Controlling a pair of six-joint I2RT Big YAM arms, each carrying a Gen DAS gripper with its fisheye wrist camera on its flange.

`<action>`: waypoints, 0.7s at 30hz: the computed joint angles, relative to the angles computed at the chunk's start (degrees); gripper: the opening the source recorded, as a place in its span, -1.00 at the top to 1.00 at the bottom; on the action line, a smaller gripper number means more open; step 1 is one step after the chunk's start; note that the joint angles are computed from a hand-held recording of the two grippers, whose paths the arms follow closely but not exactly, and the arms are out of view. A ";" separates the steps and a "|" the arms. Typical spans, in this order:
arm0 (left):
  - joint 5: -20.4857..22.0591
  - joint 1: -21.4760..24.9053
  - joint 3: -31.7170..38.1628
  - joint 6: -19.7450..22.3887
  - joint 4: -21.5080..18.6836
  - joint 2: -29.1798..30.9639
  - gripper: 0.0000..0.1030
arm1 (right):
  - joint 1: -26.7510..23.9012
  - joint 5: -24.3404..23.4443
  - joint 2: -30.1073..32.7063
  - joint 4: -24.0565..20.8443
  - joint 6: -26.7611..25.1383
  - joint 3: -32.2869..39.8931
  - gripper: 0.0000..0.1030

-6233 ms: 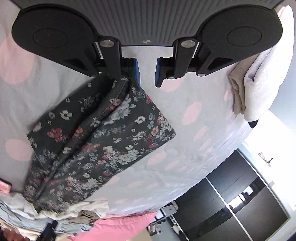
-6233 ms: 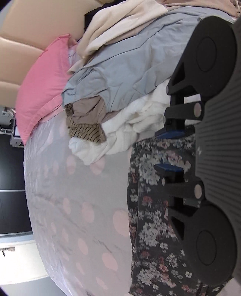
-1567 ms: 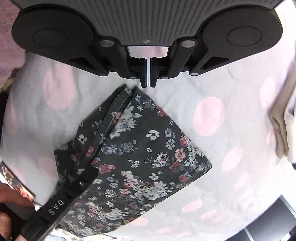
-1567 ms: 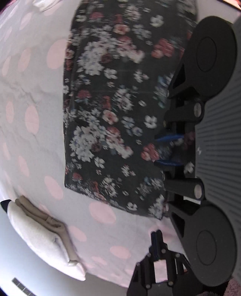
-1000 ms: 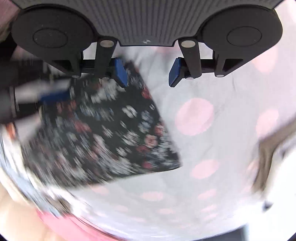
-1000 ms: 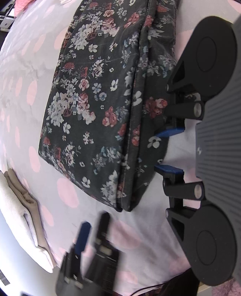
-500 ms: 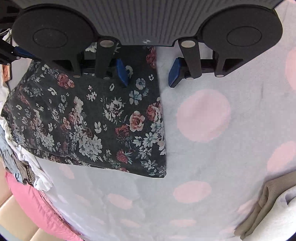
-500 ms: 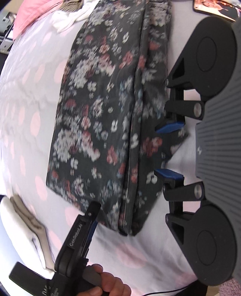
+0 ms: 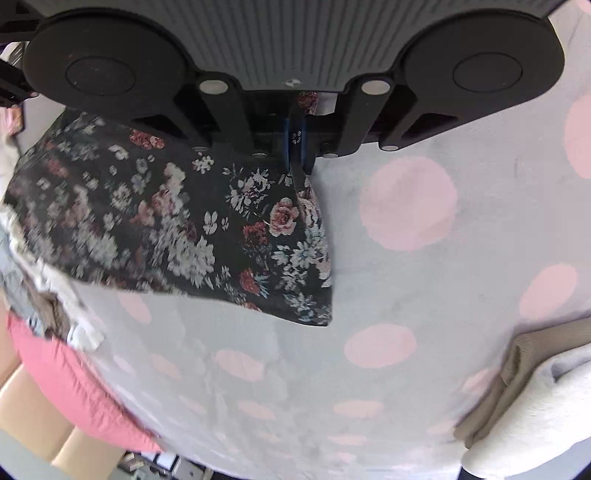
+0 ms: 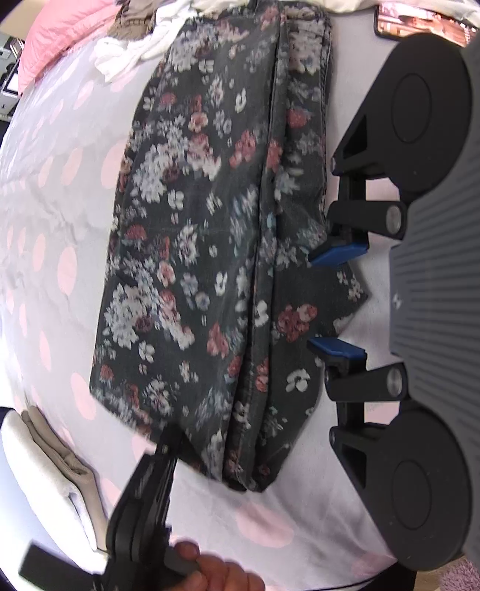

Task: Fold clothes

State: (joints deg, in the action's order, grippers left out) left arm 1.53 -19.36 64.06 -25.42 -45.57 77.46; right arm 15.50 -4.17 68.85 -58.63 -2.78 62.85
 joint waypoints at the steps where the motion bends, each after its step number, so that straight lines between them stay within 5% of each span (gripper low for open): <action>1: 1.05 0.41 0.12 0.57 -0.38 -0.94 0.93 | -0.20 0.12 -0.16 -0.09 0.18 0.14 0.10; 8: -2.07 1.64 1.21 5.69 -5.01 -6.53 0.94 | -3.65 -3.81 -2.26 0.36 1.17 1.14 0.10; 15: -3.08 7.57 0.99 8.16 -11.50 -12.50 0.94 | -6.40 -7.55 -2.47 2.36 3.28 0.39 0.14; 17: -3.86 9.39 1.16 8.93 -13.03 -13.81 0.94 | -6.45 -9.95 -2.23 3.49 3.74 0.16 0.41; 21: -2.32 11.94 1.19 9.04 -14.67 -14.98 0.94 | -4.55 -13.59 -1.17 6.23 4.76 0.04 0.53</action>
State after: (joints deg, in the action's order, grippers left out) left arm -0.79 -7.42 65.25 -16.38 -60.24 62.48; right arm 10.95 -17.76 67.68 -52.41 1.98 62.88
